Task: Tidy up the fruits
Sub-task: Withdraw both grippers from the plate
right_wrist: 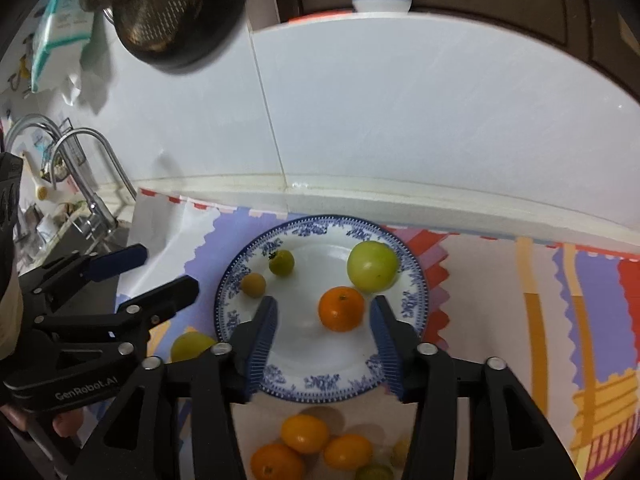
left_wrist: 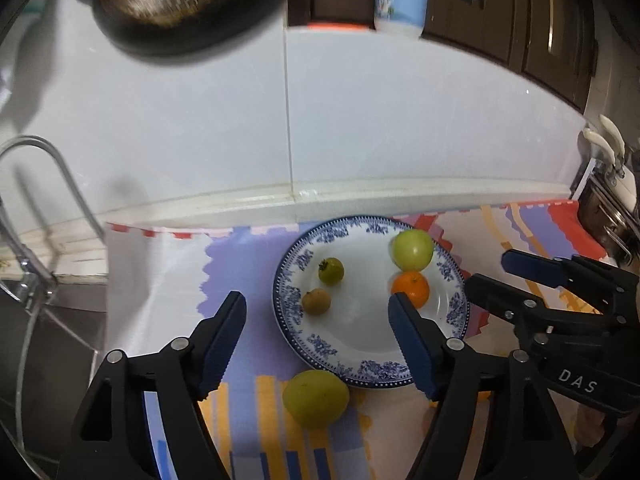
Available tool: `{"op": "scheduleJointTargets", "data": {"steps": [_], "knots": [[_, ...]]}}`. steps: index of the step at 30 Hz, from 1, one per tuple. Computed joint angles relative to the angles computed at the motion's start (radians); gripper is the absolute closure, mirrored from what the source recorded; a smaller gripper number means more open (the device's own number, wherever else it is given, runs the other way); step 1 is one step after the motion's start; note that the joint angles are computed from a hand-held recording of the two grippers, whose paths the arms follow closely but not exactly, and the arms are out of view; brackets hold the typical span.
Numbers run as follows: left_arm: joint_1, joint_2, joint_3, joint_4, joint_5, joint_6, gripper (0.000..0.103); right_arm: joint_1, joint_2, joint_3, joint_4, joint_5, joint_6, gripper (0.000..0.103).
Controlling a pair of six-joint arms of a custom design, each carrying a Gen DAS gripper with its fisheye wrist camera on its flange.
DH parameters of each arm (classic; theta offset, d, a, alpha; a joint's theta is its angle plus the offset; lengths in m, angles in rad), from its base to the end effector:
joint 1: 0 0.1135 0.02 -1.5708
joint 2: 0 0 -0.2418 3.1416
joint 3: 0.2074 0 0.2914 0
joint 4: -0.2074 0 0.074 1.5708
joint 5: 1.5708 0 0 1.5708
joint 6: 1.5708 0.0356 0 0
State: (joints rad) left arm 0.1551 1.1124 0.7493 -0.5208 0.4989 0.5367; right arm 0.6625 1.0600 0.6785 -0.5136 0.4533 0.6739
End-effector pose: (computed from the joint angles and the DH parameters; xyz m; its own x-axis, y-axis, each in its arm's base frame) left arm 0.2670 0.0245 0.2038 -0.5726 0.3649 -0.7341 0.5317 0.8469 0.0063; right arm 0.2107 0.1446 0.1912 -0.6910 0.1725 -0.7020 0.1206 0.9850 0.1233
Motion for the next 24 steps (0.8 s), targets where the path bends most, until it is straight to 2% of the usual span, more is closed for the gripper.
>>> {"op": "scheduleJointTargets", "data": {"steps": [9, 12, 17, 24], "knots": [[0.087, -0.257, -0.080, -0.128, 0.091, 0.060, 0.018, 0.162, -0.184, -0.015, -0.195, 0.180, 0.104, 0.045], [0.126, -0.358, -0.110, -0.178, 0.127, 0.084, 0.015, 0.231, -0.231, -0.008, -0.285, 0.252, 0.165, 0.038], [0.181, -0.495, -0.152, -0.253, 0.172, 0.129, 0.012, 0.362, -0.264, 0.014, -0.448, 0.369, 0.308, 0.037], [0.255, -0.631, -0.198, -0.368, 0.227, 0.203, 0.011, 0.510, -0.246, 0.035, -0.629, 0.445, 0.516, 0.037]]}}
